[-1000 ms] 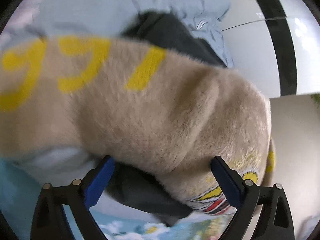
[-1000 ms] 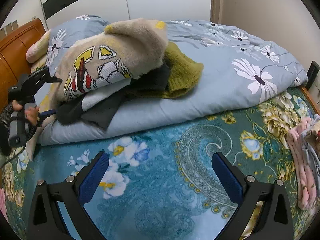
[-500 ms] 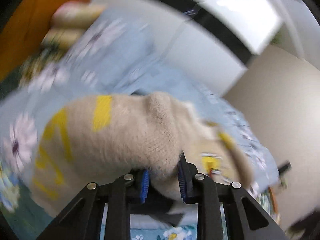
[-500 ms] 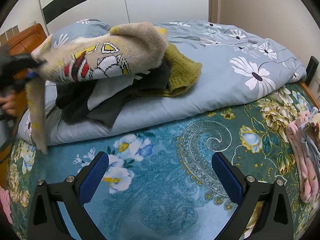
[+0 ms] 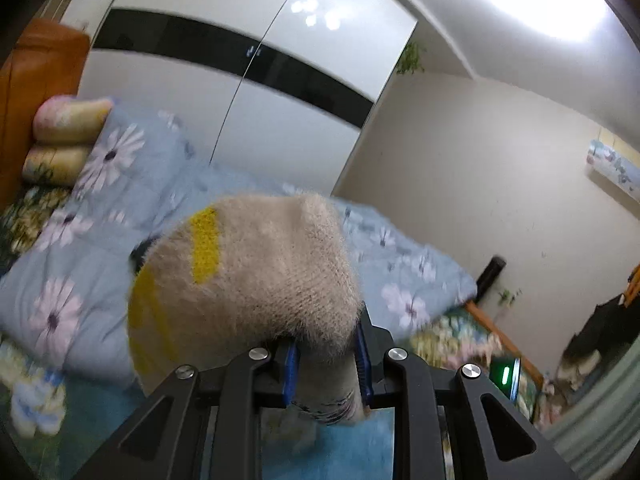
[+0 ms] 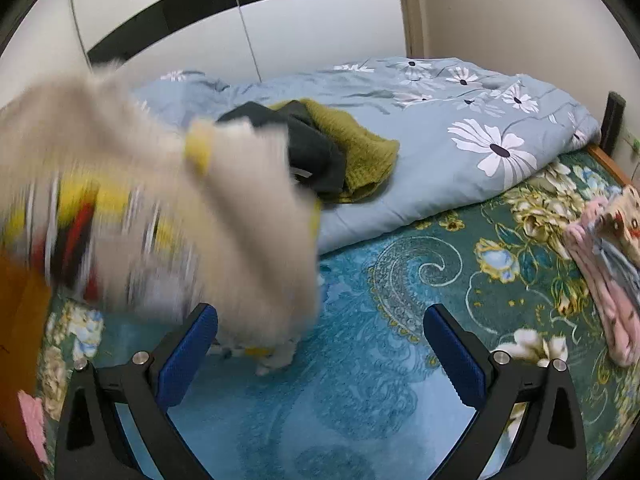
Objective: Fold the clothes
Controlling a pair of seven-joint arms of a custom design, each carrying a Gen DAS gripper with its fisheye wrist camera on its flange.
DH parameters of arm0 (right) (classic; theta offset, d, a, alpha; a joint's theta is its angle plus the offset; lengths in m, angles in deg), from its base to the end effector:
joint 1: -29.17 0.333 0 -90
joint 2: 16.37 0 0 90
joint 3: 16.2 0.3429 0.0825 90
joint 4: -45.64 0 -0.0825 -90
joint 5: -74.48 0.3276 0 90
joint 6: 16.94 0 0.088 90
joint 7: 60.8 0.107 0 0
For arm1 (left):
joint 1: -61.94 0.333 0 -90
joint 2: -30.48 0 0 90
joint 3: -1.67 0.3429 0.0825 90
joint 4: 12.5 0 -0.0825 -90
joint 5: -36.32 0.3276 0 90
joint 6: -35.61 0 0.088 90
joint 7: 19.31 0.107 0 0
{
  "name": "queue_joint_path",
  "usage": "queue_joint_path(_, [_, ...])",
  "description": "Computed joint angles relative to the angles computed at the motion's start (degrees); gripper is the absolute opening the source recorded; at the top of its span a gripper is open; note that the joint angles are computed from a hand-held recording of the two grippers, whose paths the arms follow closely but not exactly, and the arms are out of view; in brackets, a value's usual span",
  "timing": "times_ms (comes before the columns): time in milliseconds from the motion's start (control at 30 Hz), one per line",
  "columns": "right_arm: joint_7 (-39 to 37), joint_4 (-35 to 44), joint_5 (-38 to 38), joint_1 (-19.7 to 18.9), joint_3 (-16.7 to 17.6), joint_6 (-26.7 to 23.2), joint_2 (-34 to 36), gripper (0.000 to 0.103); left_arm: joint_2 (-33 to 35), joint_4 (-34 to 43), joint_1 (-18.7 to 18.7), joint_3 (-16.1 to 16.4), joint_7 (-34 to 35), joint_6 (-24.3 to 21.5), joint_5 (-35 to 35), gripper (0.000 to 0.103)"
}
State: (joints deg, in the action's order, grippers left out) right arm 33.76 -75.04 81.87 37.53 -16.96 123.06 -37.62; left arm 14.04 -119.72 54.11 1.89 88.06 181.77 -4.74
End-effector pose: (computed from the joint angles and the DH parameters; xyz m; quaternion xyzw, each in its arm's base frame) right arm 0.4222 0.0552 0.6861 -0.6568 0.6675 -0.1719 0.3058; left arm 0.4461 -0.0502 0.7716 -0.5867 0.6092 -0.5165 0.1337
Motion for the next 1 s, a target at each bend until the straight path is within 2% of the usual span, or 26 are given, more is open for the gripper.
queue_joint_path(167, [-1.9, -0.3, 4.8, 2.3, -1.0, -2.5, -0.5, 0.103, -9.4, -11.6, 4.0, 1.0, -8.1, -10.3, 7.5, 0.025])
queue_joint_path(267, [-2.7, -0.4, 7.6, 4.0, -0.6, -5.2, 0.2, 0.103, -12.8, -18.1, 6.9, 0.4, -13.7, -12.9, 12.7, 0.025])
queue_joint_path(433, [-2.7, -1.5, 12.2, 5.9, 0.2, -9.2, 1.5, 0.103, -14.2, -24.3, 10.4, 2.8, -20.6, -16.5, 16.0, 0.026])
queue_joint_path(667, [1.9, -3.8, 14.7, 5.5, 0.8, -16.9, 3.7, 0.096, -16.0, -29.2, 13.6, 6.0, -23.2, -20.1, 15.8, 0.032])
queue_joint_path(733, [2.1, -5.1, 16.2, 5.3, 0.4, -17.8, 3.4, 0.091, -16.6, -30.5, 13.9, 6.3, -23.1, -20.5, 15.5, 0.033])
queue_joint_path(800, [2.1, -6.2, 18.1, 5.2, -0.1, -18.8, 3.4, 0.077, -16.6, -30.7, 14.0, 6.3, -23.3, -21.2, 15.1, 0.036])
queue_joint_path(867, [1.8, -7.2, 20.2, 5.3, -0.3, -19.5, 3.4, 0.068, -16.9, -30.5, 13.9, 6.2, -23.4, -22.5, 14.9, 0.038])
queue_joint_path(900, [1.5, -7.7, 21.4, 5.4, -0.4, -19.7, 3.4, 0.059, -16.9, -30.2, 13.9, 6.0, -23.8, -23.2, 14.9, 0.039])
queue_joint_path(933, [1.2, -8.4, 22.1, 5.4, -0.2, -19.4, 3.0, 0.055, -16.9, -30.0, 13.8, 6.0, -23.8, -23.9, 14.9, 0.040])
queue_joint_path(1000, [1.1, -8.8, 21.2, 5.4, 0.5, -19.1, 2.1, 0.044, -17.0, -29.7, 13.6, 6.0, -23.5, -25.4, 15.0, 0.042])
